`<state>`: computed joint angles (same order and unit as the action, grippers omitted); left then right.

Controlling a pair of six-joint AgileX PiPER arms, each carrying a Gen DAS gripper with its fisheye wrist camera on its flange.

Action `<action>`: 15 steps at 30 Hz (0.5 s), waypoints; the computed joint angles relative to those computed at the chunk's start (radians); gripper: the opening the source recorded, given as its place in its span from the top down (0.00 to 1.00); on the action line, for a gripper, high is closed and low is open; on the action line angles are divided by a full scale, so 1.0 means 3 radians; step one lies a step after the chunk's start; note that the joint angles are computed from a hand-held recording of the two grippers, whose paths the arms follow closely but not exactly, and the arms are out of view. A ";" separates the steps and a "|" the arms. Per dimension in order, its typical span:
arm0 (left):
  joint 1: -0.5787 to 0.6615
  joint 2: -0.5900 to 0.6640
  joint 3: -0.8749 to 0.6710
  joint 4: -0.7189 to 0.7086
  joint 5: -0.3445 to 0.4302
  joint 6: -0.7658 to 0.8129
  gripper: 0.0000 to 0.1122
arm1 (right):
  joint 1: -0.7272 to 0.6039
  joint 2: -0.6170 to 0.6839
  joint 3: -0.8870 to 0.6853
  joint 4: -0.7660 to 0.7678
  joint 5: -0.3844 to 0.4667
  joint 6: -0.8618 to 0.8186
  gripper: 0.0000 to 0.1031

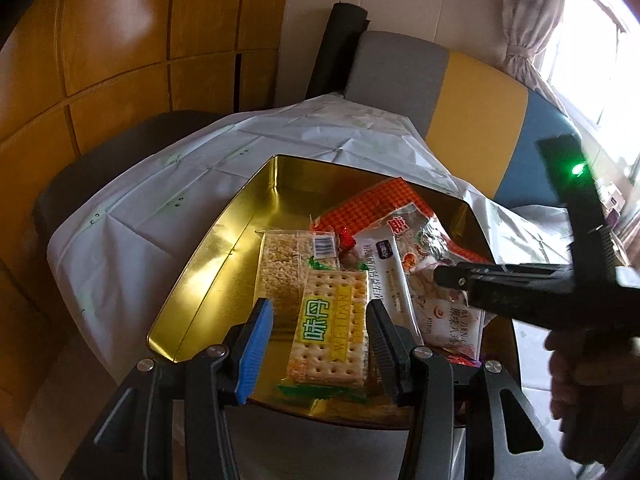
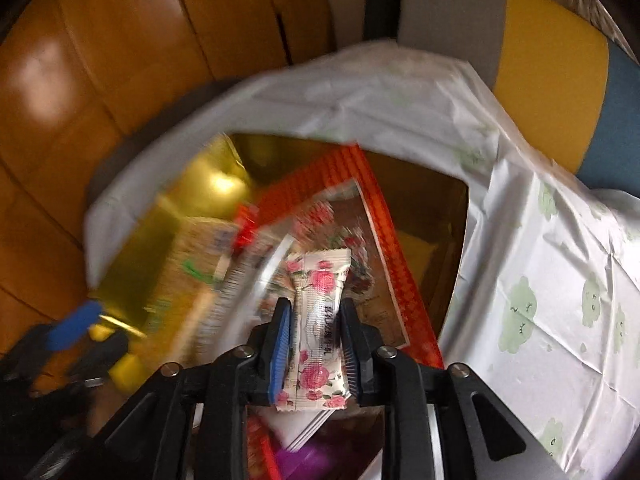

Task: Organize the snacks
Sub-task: 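Carry the pink floral bar into the gold tray with the right tool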

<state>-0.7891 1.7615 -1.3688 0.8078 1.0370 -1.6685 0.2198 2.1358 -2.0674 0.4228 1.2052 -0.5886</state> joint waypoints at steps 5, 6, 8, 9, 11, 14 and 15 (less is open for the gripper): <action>0.0025 0.0015 0.0017 -0.0035 -0.0034 -0.0003 0.56 | -0.0011 0.0003 0.0126 0.0012 -0.0141 -0.0123 0.73; 0.0022 0.0020 0.0013 -0.0035 -0.0030 0.0000 0.56 | -0.0007 -0.0043 0.0203 0.0007 -0.0209 -0.0146 0.73; 0.0016 0.0026 0.0010 -0.0025 -0.0024 0.0001 0.56 | -0.0019 -0.0107 0.0291 0.0020 -0.0244 -0.0176 0.73; 0.0015 0.0029 0.0004 -0.0021 -0.0020 0.0003 0.56 | -0.0022 -0.0166 0.0399 0.0034 -0.0311 -0.0219 0.73; 0.0009 0.0039 -0.0014 -0.0024 -0.0004 0.0021 0.56 | -0.0032 -0.0311 0.0619 0.0041 -0.0444 -0.0311 0.73; -0.0005 0.0051 -0.0043 -0.0025 0.0025 0.0040 0.56 | -0.0012 -0.0377 0.0759 -0.0008 -0.0525 -0.0365 0.73; -0.0011 0.0054 -0.0054 -0.0021 0.0038 0.0050 0.56 | -0.0003 -0.0371 0.0750 -0.0021 -0.0535 -0.0351 0.73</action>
